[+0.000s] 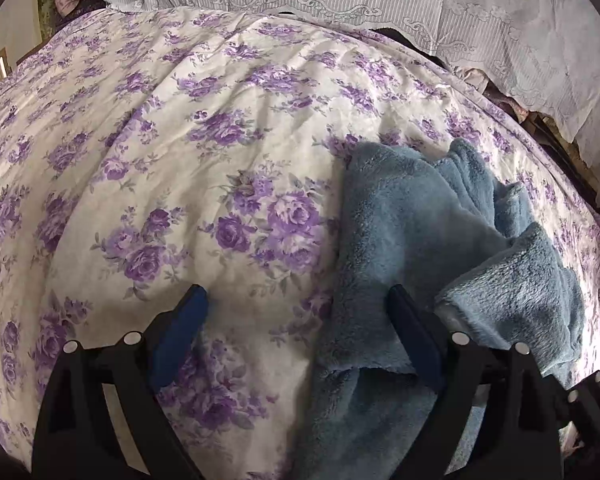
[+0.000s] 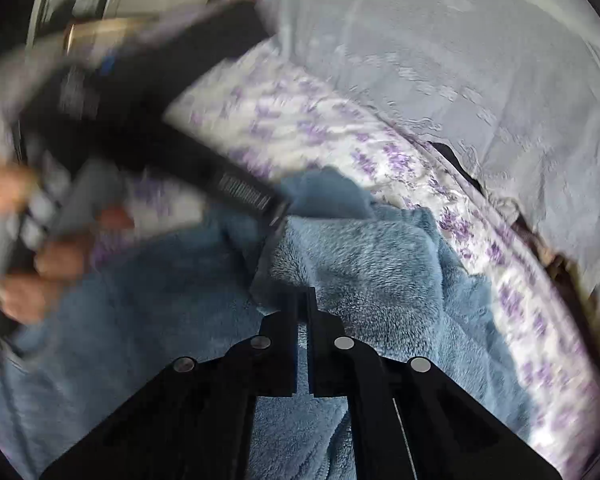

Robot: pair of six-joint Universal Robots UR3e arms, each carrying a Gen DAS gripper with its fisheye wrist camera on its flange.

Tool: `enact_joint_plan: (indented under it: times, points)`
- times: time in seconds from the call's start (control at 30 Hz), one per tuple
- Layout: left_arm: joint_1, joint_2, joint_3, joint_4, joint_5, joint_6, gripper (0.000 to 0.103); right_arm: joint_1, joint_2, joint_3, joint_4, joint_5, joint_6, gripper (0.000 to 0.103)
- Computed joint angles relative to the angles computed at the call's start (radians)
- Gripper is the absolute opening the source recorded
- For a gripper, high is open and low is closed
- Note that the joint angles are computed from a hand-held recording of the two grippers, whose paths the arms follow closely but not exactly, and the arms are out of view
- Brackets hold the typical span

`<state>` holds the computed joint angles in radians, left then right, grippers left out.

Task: Fold small clothes
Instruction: 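Grasp the jacket side edge with the right gripper and fold it inward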

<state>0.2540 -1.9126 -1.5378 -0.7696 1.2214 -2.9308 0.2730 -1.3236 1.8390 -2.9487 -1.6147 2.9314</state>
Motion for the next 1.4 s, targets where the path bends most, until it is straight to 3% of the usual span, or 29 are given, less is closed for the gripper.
enact_joint_plan:
  times: [0.1, 0.2, 0.3, 0.4, 0.5, 0.6, 0.63, 0.77, 0.87, 0.97, 1.07, 1.13, 1.23, 1.3, 1.33, 1.4]
  points:
    - [0.020, 0.048, -0.043, 0.008, -0.079, 0.029, 0.088, -0.170, -0.175, 0.163, -0.041, 0.150, 0.136, 0.003]
    - [0.013, 0.117, -0.136, 0.106, -0.115, 0.051, 0.088, -0.434, -0.364, 0.343, -0.027, 0.357, 0.268, 0.003]
    - [-0.015, 0.153, -0.192, 0.170, -0.149, 0.087, 0.088, -0.695, -0.485, 0.486, 0.040, 0.556, 0.306, 0.003]
    - [-0.125, 0.083, -0.152, 0.183, 0.000, 0.099, 0.088, -0.862, -0.500, 0.577, 0.105, 0.702, 0.268, 0.003]
    - [-0.191, -0.013, -0.083, 0.144, 0.122, 0.085, 0.091, -0.911, -0.457, 0.642, 0.059, 0.714, 0.254, 0.003]
    - [-0.154, 0.018, -0.103, 0.136, 0.056, 0.087, 0.090, -0.991, -0.433, 0.713, 0.042, 0.818, 0.228, 0.011]
    - [-0.143, 0.025, -0.107, 0.128, 0.042, 0.085, 0.090, -1.027, -0.437, 0.733, 0.055, 0.874, 0.214, 0.021]
    - [-0.113, 0.062, -0.103, 0.084, -0.009, 0.079, 0.089, -1.100, -0.460, 0.739, 0.105, 0.982, 0.200, 0.046]
    - [-0.116, 0.073, -0.064, 0.053, -0.023, 0.059, 0.089, -1.133, -0.458, 0.712, 0.171, 1.046, 0.191, 0.046]
    - [-0.159, 0.017, 0.040, 0.014, 0.019, 0.040, 0.089, -1.161, -0.421, 0.699, 0.213, 1.116, 0.196, 0.047]
    - [-0.220, -0.080, 0.179, -0.032, 0.084, 0.007, 0.089, -1.091, -0.301, 0.616, 0.129, 1.060, 0.307, 0.048]
    - [-0.238, -0.123, 0.256, -0.070, 0.075, -0.006, 0.089, -1.087, -0.274, 0.605, 0.086, 1.079, 0.345, 0.048]
    - [-0.272, -0.181, 0.325, -0.056, 0.103, 0.002, 0.089, -1.121, -0.268, 0.636, 0.053, 1.136, 0.353, 0.057]
    - [-0.291, -0.259, 0.408, -0.090, 0.136, -0.009, 0.090, -1.135, -0.255, 0.651, 0.034, 1.149, 0.362, 0.058]
    - [-0.297, -0.306, 0.461, -0.132, 0.147, -0.015, 0.095, -1.143, -0.250, 0.658, 0.039, 1.162, 0.353, 0.058]
    - [-0.299, -0.340, 0.451, -0.090, 0.157, -0.015, 0.099, -1.123, -0.237, 0.646, 0.028, 1.124, 0.364, 0.058]
